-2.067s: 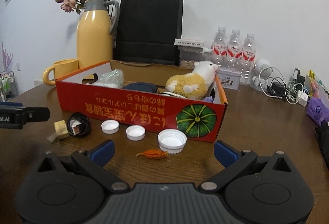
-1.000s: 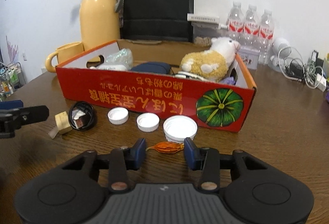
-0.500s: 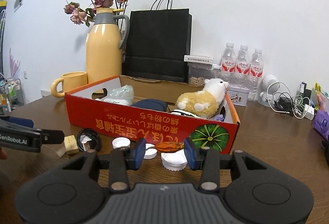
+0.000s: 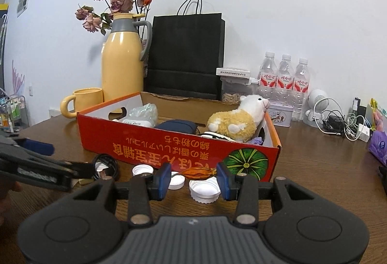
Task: Organize objects
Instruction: 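Grasp the black coiled cable with the left gripper while the right gripper holds the orange item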
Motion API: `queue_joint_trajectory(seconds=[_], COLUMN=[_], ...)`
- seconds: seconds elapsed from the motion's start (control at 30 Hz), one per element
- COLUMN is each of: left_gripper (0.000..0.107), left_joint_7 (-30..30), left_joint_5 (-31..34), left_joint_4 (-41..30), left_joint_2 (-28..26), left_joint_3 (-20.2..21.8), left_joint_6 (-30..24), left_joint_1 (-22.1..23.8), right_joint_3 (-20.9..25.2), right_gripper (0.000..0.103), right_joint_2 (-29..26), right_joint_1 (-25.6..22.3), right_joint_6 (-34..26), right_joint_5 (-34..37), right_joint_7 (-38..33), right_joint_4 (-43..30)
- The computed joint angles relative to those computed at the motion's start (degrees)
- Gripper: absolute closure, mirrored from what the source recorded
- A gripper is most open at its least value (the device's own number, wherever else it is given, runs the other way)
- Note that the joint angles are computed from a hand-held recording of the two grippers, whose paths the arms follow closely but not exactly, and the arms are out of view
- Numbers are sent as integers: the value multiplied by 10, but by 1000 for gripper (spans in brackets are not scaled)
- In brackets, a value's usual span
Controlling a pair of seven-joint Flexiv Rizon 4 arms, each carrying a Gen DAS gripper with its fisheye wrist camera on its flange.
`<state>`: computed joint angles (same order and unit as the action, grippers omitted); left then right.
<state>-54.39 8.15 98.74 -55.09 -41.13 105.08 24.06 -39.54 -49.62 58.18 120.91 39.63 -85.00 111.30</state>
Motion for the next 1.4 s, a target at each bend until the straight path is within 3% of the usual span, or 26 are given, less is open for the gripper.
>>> queue_joint_trajectory(seconds=[0.23, 0.47, 0.63, 0.8, 1.07, 1.4], left_gripper=[4, 5, 42, 59, 60, 61], left_joint_7=[-15, -16, -9, 7, 8, -28], left_joint_5=[-51, -61, -65, -58, -27, 29], left_joint_4=[-46, -55, -54, -42, -30, -6], left_joint_2=[17, 13, 15, 4, -19, -24], left_joint_3=[96, 98, 95, 55, -3, -36], left_joint_6=[-15, -18, -32, -24, -4, 30], left_joint_1=[-98, -106, -104, -75, -30, 4], right_joint_3=[6, 20, 25, 29, 31, 40], right_gripper=[63, 63, 63, 63, 63, 63], right_joint_2=[4, 11, 14, 16, 17, 19], right_joint_1=[-6, -15, -18, -19, -20, -25], right_joint_6=[0, 6, 8, 7, 8, 19], right_joint_5=[0, -3, 2, 6, 12, 27], right_joint_7=[1, -4, -13, -21, -28, -44], right_joint_4=[-1, -1, -3, -5, -8, -14])
